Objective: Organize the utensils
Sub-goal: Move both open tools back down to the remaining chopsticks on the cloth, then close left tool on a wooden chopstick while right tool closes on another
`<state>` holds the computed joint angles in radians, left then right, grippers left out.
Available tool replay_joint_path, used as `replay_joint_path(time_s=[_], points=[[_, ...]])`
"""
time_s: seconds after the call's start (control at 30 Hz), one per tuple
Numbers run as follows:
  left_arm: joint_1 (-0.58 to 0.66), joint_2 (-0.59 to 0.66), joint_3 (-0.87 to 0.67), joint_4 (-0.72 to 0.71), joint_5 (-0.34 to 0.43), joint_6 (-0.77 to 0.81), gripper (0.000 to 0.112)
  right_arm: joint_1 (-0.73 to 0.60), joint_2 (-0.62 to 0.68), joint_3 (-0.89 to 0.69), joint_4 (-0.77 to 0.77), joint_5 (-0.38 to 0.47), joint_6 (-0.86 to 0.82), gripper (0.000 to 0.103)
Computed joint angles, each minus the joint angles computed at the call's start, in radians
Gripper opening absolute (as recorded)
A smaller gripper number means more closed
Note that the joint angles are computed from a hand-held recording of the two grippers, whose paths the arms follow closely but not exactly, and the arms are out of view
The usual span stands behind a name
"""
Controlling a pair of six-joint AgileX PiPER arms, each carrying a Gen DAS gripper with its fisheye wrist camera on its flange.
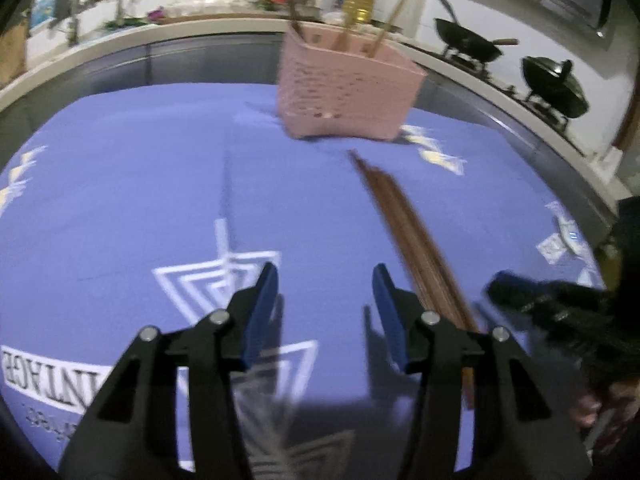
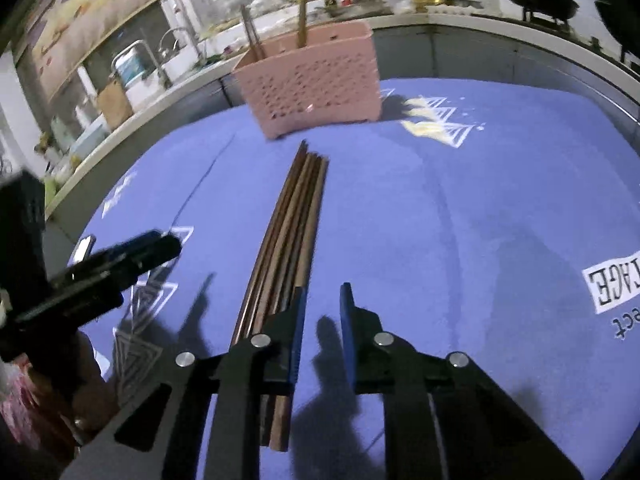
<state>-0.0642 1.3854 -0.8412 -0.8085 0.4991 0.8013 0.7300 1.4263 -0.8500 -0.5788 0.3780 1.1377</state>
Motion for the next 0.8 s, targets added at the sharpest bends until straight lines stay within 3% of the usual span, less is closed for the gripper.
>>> replay_joint_path(time_s=[0.1, 0.2, 0.43, 0.57, 0.63, 0.8], points=[[-0.029, 0.023, -0.035, -0.005, 0.044, -0.017, 0.047, 0.001, 0.022, -0.010, 0.056, -0.011, -0.072, 0.018], [-0.082, 0.047, -0.059, 0.039, 0.036, -0.069, 0.047, 0.021, 0.047, -0.031, 0.067, 0.014, -0.110, 0.018], [-0.203, 0.107, -0.092, 0.253, -0.024, -0.280, 0.047, 0.129, 0.084, -0.054, -0.246, 0.172, 0.150, 0.018], [-0.237, 0.120, -0.095, 0.347, -0.047, -0.370, 0.047, 0.087, 0.051, -0.005, -0.238, 0.077, 0.165, 0.018], [-0.255, 0.116, -0.089, 0.426, -0.067, -0.440, 0.042, 0.082, 0.043, 0.004, -0.255, 0.069, 0.186, 0.018], [-0.282, 0.118, -0.100, 0.528, -0.073, -0.555, 0.042, 0.073, 0.036, 0.012, -0.245, 0.042, 0.181, 0.018]])
